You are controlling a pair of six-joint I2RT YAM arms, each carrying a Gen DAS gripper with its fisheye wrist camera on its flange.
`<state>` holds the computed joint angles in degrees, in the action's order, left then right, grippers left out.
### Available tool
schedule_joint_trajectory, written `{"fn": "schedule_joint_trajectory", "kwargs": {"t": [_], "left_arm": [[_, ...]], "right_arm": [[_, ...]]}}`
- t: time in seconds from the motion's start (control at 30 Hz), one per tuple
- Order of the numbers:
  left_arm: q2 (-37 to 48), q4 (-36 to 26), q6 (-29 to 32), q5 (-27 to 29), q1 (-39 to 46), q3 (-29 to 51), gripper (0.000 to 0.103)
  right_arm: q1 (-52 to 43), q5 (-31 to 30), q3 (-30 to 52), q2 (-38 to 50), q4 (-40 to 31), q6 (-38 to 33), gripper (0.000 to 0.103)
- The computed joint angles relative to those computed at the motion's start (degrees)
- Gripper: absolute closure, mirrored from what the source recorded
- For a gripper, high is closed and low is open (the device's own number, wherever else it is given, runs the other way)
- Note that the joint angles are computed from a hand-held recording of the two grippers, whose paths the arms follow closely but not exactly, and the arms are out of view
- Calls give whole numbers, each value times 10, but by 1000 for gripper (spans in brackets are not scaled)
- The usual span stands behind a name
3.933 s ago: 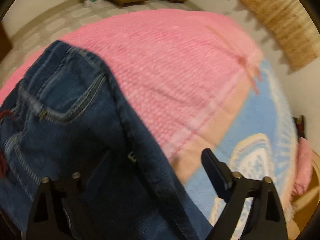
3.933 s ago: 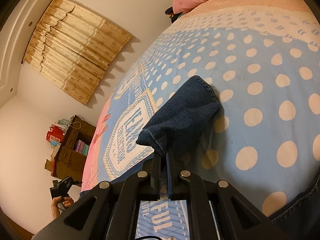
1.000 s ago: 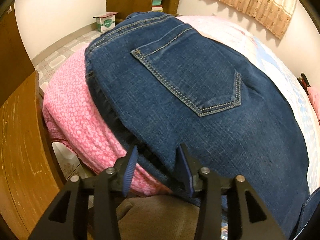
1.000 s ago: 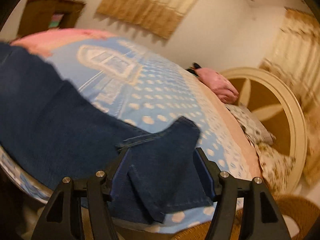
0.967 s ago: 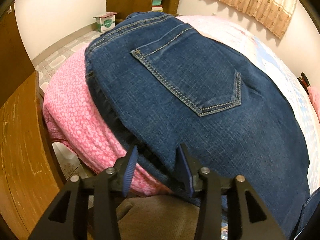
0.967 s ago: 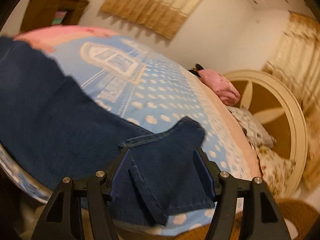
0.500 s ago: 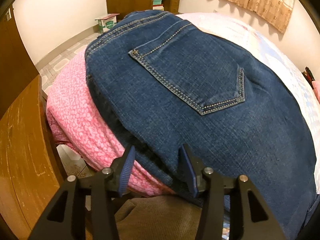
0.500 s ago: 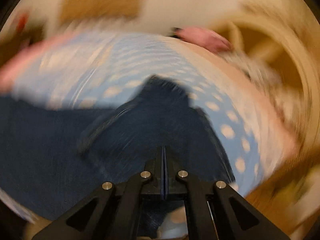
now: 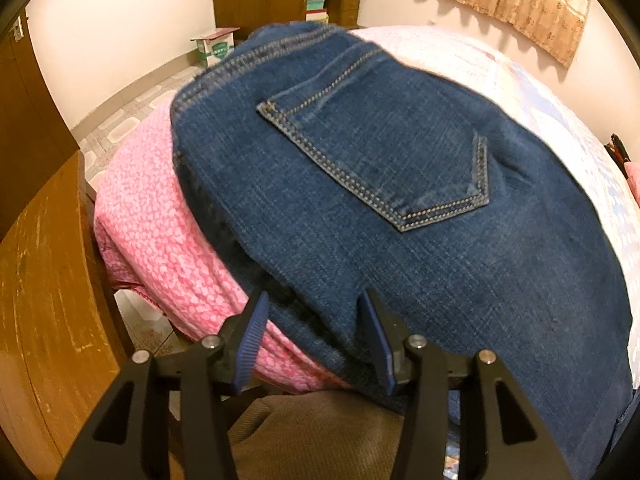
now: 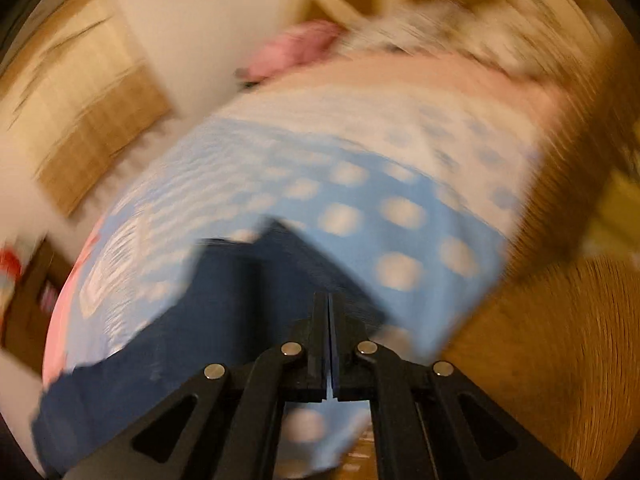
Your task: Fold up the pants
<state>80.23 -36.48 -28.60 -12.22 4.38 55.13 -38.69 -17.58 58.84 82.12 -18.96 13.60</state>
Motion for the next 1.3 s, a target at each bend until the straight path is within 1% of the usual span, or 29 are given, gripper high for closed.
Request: {"fn": "schedule_joint_trajectory", "kwargs": {"t": [0.07, 0.13, 0.17, 0.2, 0.23, 0.3, 0.37, 0.4, 0.47, 0.5, 0.57, 0.6, 0.63, 0.67, 0.7, 0.73, 0.77, 0.8, 0.83, 0.9, 1.0, 1.07, 1.1, 1.17, 1.2, 1.23, 1.27, 1.3], "left_arm": [[-25, -3, 16, -20, -4, -4, 52], [-49, -9, 55, -37, -1, -5, 52], [-61, -10, 73, -38, 7, -5, 50], [-74, -12, 92, -35, 20, -5, 46], [-90, -12, 109, -28, 41, -6, 42], [-111, -12, 128, -9, 92, -1, 38], [-116, -11, 142, 21, 162, 12, 35], [-110, -11, 151, 33, 190, 20, 33], [-89, -7, 181, 68, 247, 35, 33], [-74, -7, 192, 95, 272, 45, 33], [-58, -12, 195, 151, 297, 55, 33], [-46, -11, 196, 193, 312, 59, 33], [-41, -8, 192, 213, 311, 60, 33], [-32, -6, 190, 232, 310, 65, 33], [-21, -6, 186, 249, 306, 72, 33], [-3, -9, 179, 275, 306, 83, 33], [18, -12, 165, 307, 306, 96, 33], [33, -14, 152, 329, 305, 102, 33], [51, -11, 131, 351, 302, 108, 32], [69, 0, 103, 373, 300, 110, 32], [107, 29, 62, 408, 294, 120, 32], [128, 62, 27, 450, 298, 128, 32], [142, 75, 8, 467, 301, 138, 34], [166, 95, -32, 485, 306, 154, 57], [173, 115, -52, 503, 314, 153, 83], [179, 144, -69, 533, 322, 149, 91], [181, 151, -70, 541, 328, 154, 91], [179, 148, -63, 537, 329, 163, 92]], "right_arm": [[54, 6, 6, -27, -2, -10, 102], [109, -1, 17, -41, -13, -11, 102], [138, -10, 22, -47, -23, -11, 101], [161, -11, 23, -44, -21, -8, 101], [189, -11, 29, -44, -30, -6, 101], [245, -12, 49, -35, -46, 3, 101], [293, -15, 58, -22, -43, 26, 101], [300, -23, 56, -20, -40, 30, 101], [342, -26, 77, 9, -35, 58, 101], [355, -35, 80, 22, -28, 66, 101], [385, -49, 102, 53, -29, 85, 100], [400, -68, 110, 66, -23, 103, 100], [412, -81, 114, 74, -15, 120, 99], [423, -101, 115, 82, -4, 142, 90], [430, -108, 121, 91, 2, 154, 81], [439, -119, 122, 97, 15, 171, 53], [446, -129, 116, 98, 35, 188, 30], [452, -141, 105, 94, 63, 208, 24], [459, -151, 99, 92, 82, 224, 23], [473, -150, 110, 94, 73, 233, 23], [491, -127, 123, 89, 50, 235, 23], [502, -115, 140, 92, 22, 218, 23], [505, -109, 150, 95, 5, 205, 23], [515, -92, 170, 97, -32, 181, 23], [517, -82, 177, 97, -45, 171, 24], [520, -73, 178, 94, -53, 165, 30], [526, -61, 184, 94, -62, 155, 36], [528, -57, 188, 94, -67, 150, 39]]}}
